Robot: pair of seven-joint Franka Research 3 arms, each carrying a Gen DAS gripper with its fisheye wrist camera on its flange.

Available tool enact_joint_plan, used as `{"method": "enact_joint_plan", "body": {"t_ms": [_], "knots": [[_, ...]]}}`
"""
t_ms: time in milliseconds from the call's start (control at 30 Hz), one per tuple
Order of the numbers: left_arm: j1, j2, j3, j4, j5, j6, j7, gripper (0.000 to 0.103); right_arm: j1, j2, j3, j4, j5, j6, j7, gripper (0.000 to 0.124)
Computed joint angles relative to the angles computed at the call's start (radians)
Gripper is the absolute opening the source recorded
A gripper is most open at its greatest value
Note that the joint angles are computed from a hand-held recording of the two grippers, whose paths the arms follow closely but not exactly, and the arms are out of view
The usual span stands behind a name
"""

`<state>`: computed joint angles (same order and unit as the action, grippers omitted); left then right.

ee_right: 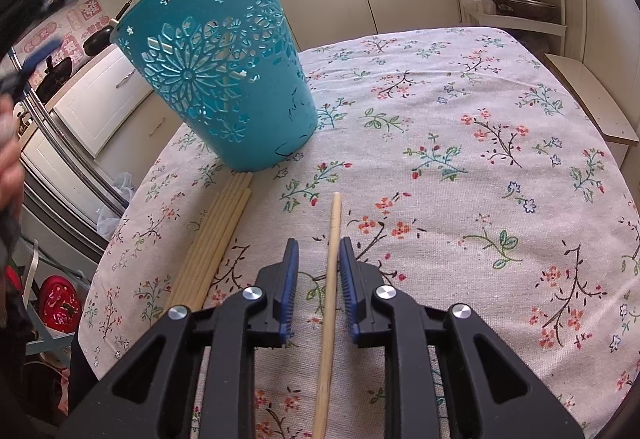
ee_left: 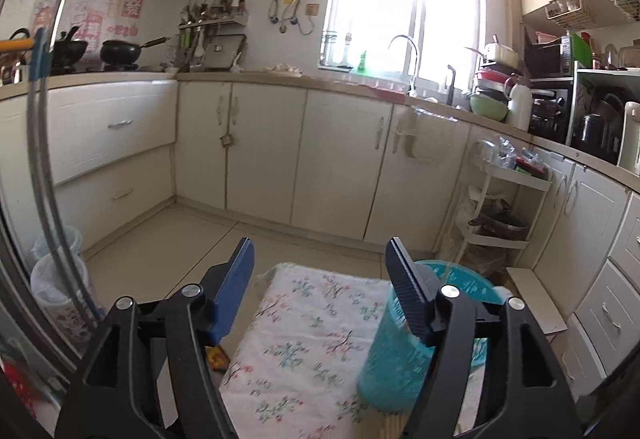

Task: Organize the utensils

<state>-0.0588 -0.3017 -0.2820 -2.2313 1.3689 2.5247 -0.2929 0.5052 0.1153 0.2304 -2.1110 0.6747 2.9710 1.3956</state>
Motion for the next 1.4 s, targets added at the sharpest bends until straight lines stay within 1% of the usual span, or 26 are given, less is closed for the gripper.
{"method": "enact_joint_plan", "body": {"t_ms": [100, 133, 167, 267, 333, 367, 400, 433, 467, 500, 533, 567, 633, 700, 733, 833, 867, 967, 1033, 1100, 1133, 1200, 1233, 1267, 1333, 1400], "knots": [[-0.02, -0.023, 0.032, -0.108, -0.145, 0.045, 0.08, 0.071, 0.003, 0.0, -0.006, 0.001, -0.021, -0.005, 0.019, 0.021], [-0.027, -0.011, 0.042, -0.131, -0.208, 0.057, 0.131, 0.071, 0.005, -0.002, -0.01, 0.001, -0.037, -0.012, 0.033, 0.021], [-0.042, 0.015, 0.06, -0.147, -0.301, 0.077, 0.218, 0.072, 0.011, -0.005, -0.021, -0.003, -0.075, -0.014, 0.065, 0.021], [-0.045, 0.076, 0.065, -0.158, -0.422, 0.108, 0.343, 0.073, 0.057, -0.019, -0.082, -0.018, -0.367, -0.03, 0.273, 0.021], [-0.044, 0.118, 0.064, -0.14, -0.467, 0.12, 0.404, 0.077, 0.089, -0.023, -0.121, -0.017, -0.613, -0.054, 0.442, 0.021], [-0.043, 0.132, 0.066, -0.134, -0.481, 0.131, 0.425, 0.082, 0.102, -0.024, -0.136, -0.011, -0.738, -0.071, 0.517, 0.021], [-0.04, 0.15, 0.068, -0.124, -0.49, 0.144, 0.441, 0.083, 0.101, -0.027, -0.137, -0.012, -0.805, -0.079, 0.55, 0.02], [-0.037, 0.163, 0.063, -0.115, -0.48, 0.142, 0.435, 0.084, 0.088, -0.025, -0.122, -0.009, -0.803, -0.082, 0.538, 0.014], [-0.036, 0.18, 0.059, -0.107, -0.469, 0.138, 0.428, 0.086, 0.074, -0.027, -0.108, -0.013, -0.773, -0.08, 0.519, 0.009], [-0.043, 0.19, 0.061, -0.103, -0.495, 0.132, 0.455, 0.087, 0.058, -0.028, -0.091, -0.015, -0.719, -0.078, 0.486, 0.006], [-0.053, 0.208, 0.065, -0.087, -0.546, 0.116, 0.502, 0.087, 0.036, -0.03, -0.069, -0.022, -0.619, -0.074, 0.426, 0.006], [-0.056, 0.216, 0.067, -0.08, -0.552, 0.11, 0.51, 0.087, 0.018, -0.033, -0.049, -0.026, -0.519, -0.071, 0.367, 0.006], [-0.057, 0.216, 0.074, -0.089, -0.543, 0.137, 0.504, 0.087, -0.022, -0.05, 0.001, -0.041, -0.211, -0.053, 0.168, 0.006], [-0.057, 0.217, 0.08, -0.092, -0.564, 0.152, 0.518, 0.087, -0.022, -0.077, 0.013, -0.054, -0.017, -0.038, 0.038, 0.006], [-0.056, 0.217, 0.083, -0.096, -0.57, 0.16, 0.52, 0.087, -0.02, -0.096, 0.016, -0.055, 0.117, -0.034, -0.063, 0.006], [-0.052, 0.216, 0.084, -0.1, -0.574, 0.165, 0.519, 0.087, 0.004, -0.139, -0.011, -0.038, 0.324, -0.033, -0.228, 0.006], [-0.052, 0.216, 0.084, -0.101, -0.577, 0.166, 0.523, 0.088, 0.014, -0.153, -0.022, -0.023, 0.414, -0.033, -0.304, 0.006], [-0.055, 0.219, 0.082, -0.095, -0.587, 0.158, 0.536, 0.088, 0.032, -0.171, -0.05, 0.045, 0.595, -0.037, -0.463, 0.006], [-0.056, 0.221, 0.081, -0.094, -0.588, 0.154, 0.537, 0.088, 0.037, -0.158, -0.056, 0.114, 0.667, -0.029, -0.53, 0.006], [-0.056, 0.221, 0.079, -0.09, -0.581, 0.146, 0.53, 0.088, 0.034, -0.114, -0.055, 0.213, 0.712, -0.022, -0.579, 0.006], [-0.057, 0.22, 0.078, -0.089, -0.574, 0.14, 0.521, 0.088, 0.029, -0.09, -0.052, 0.256, 0.708, -0.02, -0.581, 0.006], [-0.057, 0.213, 0.075, -0.091, -0.555, 0.132, 0.495, 0.088, 0.022, -0.021, -0.038, 0.375, 0.682, -0.005, -0.579, 0.006], [-0.055, 0.209, 0.074, -0.094, -0.543, 0.132, 0.478, 0.088, 0.025, 0.029, -0.03, 0.449, 0.627, 0.02, -0.554, 0.006], [-0.054, 0.204, 0.075, -0.099, -0.535, 0.136, 0.466, 0.088, 0.026, 0.062, -0.023, 0.495, 0.574, 0.04, -0.523, 0.006], [-0.049, 0.196, 0.075, -0.108, -0.521, 0.15, 0.44, 0.088, 0.048, 0.156, -0.034, 0.609, 0.425, 0.068, -0.404, 0.006], [-0.045, 0.191, 0.076, -0.115, -0.515, 0.164, 0.429, 0.088, 0.114, 0.259, -0.119, 0.724, 0.219, 0.067, -0.193, 0.006]]}}
